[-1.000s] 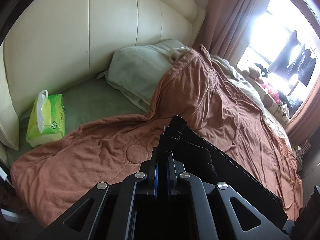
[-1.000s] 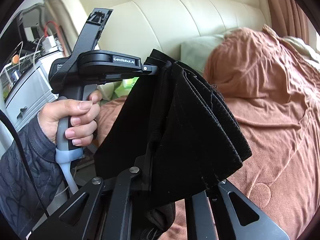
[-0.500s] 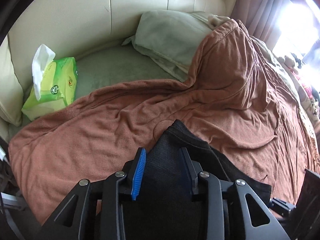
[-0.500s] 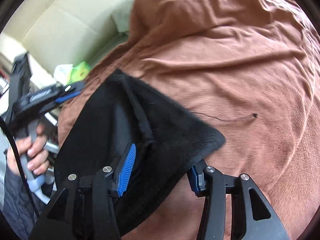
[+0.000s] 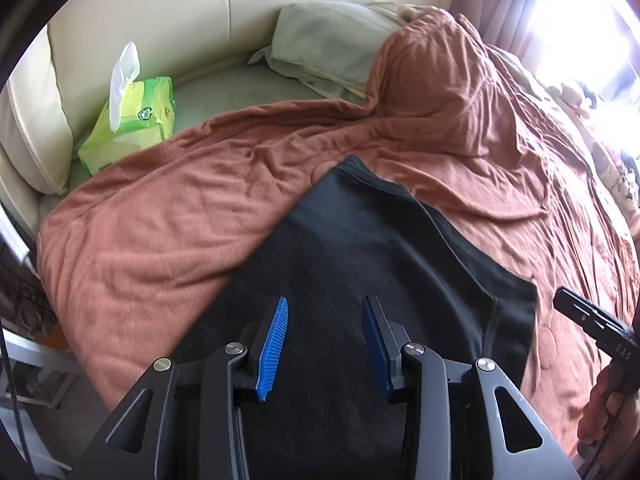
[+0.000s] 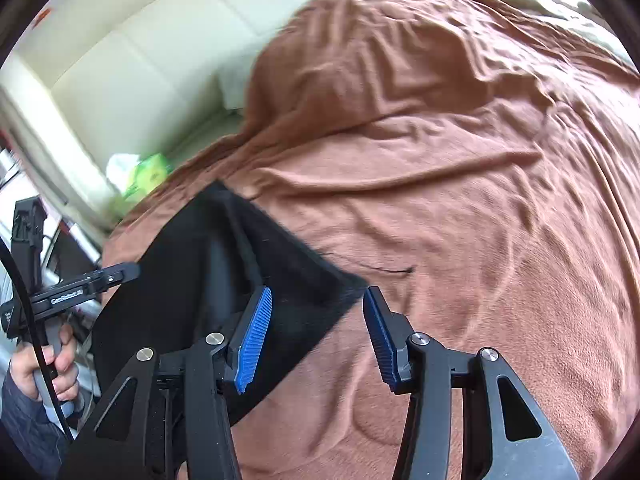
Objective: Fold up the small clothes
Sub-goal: 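Lower the folded shirt onto the bed near the headboard with both grippers, then open both grippers to release the shirt and pull back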
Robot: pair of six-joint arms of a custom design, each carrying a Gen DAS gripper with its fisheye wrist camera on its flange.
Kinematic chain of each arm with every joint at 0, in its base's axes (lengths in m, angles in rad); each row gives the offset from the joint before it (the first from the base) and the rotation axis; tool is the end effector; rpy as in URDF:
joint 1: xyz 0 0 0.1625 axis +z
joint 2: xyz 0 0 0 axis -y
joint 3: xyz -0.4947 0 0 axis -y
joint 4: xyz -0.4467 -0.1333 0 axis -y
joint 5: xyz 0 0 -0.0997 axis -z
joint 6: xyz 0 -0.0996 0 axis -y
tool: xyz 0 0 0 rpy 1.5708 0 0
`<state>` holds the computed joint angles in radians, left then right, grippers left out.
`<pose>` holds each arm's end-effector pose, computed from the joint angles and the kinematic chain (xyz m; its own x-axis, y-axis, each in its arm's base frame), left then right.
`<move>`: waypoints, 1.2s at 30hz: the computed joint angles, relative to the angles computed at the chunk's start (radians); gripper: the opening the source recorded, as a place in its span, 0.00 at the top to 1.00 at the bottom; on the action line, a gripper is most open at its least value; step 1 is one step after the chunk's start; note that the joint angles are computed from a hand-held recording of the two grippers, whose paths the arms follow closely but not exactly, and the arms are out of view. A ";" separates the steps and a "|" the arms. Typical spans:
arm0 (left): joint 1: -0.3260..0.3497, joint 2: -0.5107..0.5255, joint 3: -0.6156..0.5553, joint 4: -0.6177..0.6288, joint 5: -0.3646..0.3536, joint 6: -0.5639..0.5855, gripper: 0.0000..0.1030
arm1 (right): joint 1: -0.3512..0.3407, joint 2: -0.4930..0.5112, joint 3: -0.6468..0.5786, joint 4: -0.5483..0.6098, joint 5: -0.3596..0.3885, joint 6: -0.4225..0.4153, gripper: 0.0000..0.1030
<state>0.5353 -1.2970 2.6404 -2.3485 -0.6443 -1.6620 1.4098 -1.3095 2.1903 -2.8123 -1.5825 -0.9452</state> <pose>-0.1379 -0.3293 0.0996 -0.7288 -0.4958 -0.4723 -0.0042 0.6929 -0.7210 0.0438 -0.5548 0.2379 -0.6992 -0.6524 0.2925 -0.7117 0.6741 -0.1978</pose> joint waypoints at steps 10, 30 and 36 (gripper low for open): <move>-0.156 0.060 0.026 -0.007 -0.094 -0.163 0.61 | 0.050 -0.049 0.091 0.049 -0.035 -0.101 0.57; -0.339 0.308 0.057 -0.260 -0.203 -0.355 0.80 | 0.048 -0.031 0.037 0.133 -0.222 -0.113 0.58; -0.367 0.377 0.023 -0.284 -0.229 -0.382 0.81 | 0.030 -0.133 0.047 0.179 -0.203 -0.134 0.58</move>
<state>0.1687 -0.9205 2.6631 -2.6324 -0.8730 -2.0442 1.4393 -1.4428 2.2369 -2.6328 -1.7854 -1.0792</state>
